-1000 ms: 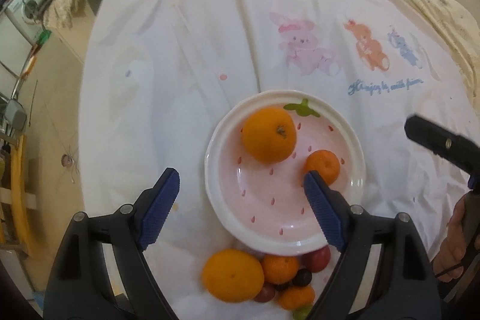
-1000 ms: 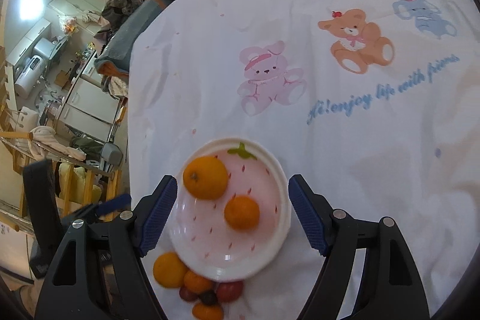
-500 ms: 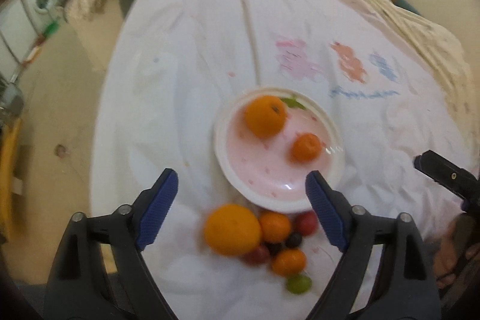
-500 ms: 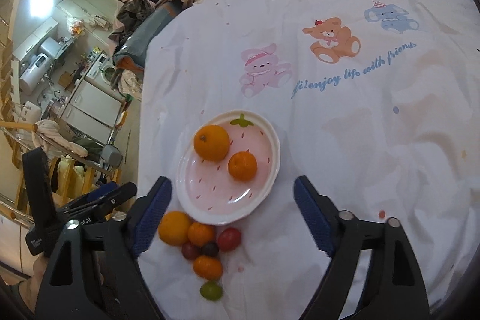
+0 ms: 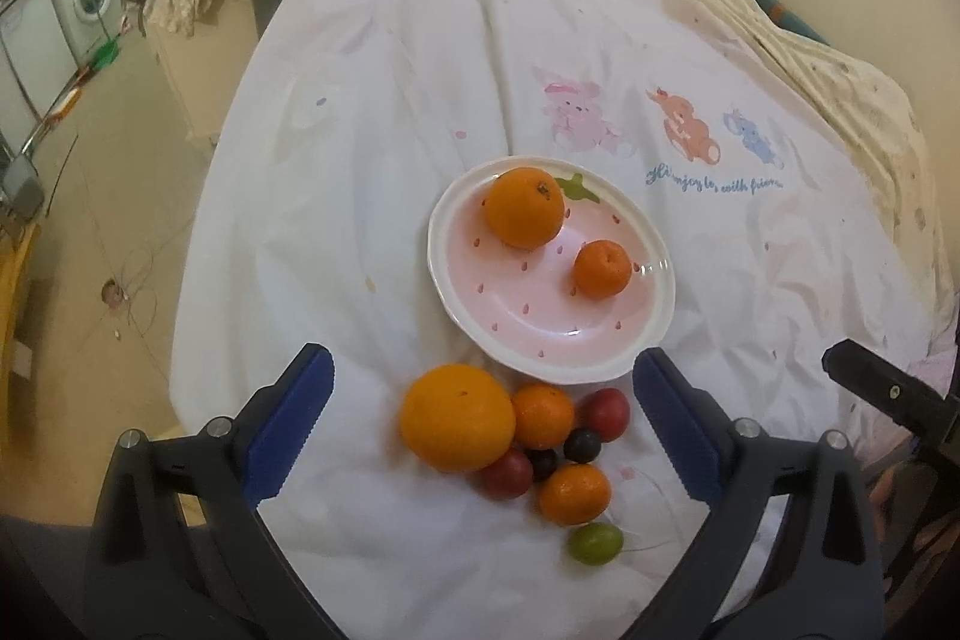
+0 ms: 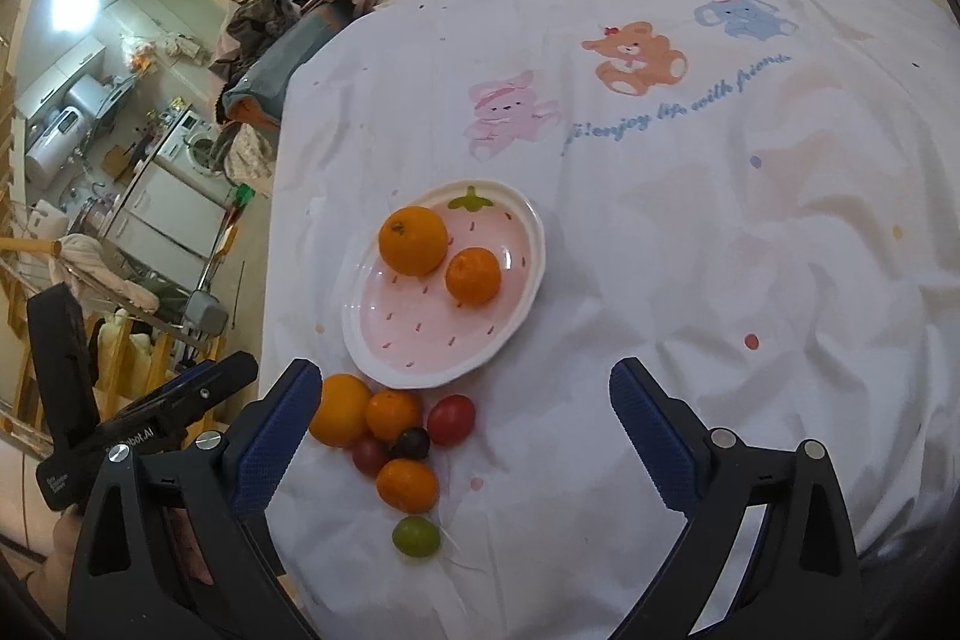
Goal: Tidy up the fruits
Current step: 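Open both tools and lift them away from the plate, then grasp the second large orange with the left tool and lift it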
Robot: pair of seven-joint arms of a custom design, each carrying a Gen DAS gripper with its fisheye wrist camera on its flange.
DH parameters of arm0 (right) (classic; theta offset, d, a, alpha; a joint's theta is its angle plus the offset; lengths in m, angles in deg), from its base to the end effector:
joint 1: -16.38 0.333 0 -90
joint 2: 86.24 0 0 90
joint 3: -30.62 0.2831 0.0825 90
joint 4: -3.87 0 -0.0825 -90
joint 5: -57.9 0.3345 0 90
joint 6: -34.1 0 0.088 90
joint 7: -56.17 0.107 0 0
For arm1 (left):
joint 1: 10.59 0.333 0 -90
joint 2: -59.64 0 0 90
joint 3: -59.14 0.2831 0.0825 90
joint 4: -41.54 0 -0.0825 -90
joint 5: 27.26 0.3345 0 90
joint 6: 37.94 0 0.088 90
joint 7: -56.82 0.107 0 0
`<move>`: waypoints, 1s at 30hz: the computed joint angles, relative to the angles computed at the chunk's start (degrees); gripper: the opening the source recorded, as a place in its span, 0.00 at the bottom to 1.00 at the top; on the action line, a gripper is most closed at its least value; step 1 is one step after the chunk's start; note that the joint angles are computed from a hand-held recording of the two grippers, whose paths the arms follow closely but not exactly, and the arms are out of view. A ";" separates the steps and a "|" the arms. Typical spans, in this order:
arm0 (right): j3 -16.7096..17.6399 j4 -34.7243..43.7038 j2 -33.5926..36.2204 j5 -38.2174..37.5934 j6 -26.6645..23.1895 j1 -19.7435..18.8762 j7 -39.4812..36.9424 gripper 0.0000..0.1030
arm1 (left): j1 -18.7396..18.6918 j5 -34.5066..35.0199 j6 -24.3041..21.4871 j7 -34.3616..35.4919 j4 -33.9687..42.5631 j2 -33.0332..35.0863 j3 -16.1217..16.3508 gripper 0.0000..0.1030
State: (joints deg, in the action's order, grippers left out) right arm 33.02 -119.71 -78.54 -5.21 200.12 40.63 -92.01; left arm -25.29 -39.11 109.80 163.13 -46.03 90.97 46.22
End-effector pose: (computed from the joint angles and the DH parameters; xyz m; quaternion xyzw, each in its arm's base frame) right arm 0.4566 0.2880 0.3819 -0.4089 0.8334 -0.1108 0.3550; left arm 0.6155 -0.2850 0.3977 -0.4657 0.8391 -0.2746 0.0604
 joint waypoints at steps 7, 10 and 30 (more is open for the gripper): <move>-0.45 -0.49 1.37 3.74 2.72 -0.41 -1.14 0.96 | -2.18 4.59 -3.52 -6.15 3.05 1.84 3.23 0.96; -1.40 -1.07 1.93 4.76 4.25 -0.18 0.18 0.96 | -2.18 5.95 -7.52 -8.44 5.72 3.62 3.70 0.96; -1.92 -2.49 3.54 19.37 4.56 0.36 -10.50 0.96 | -1.84 3.10 -32.03 -18.05 31.11 21.69 1.85 0.54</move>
State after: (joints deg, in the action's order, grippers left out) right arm 31.10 -122.20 -75.01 14.16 204.68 40.99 -102.51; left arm -27.12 -36.01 77.77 145.07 -14.92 112.66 48.08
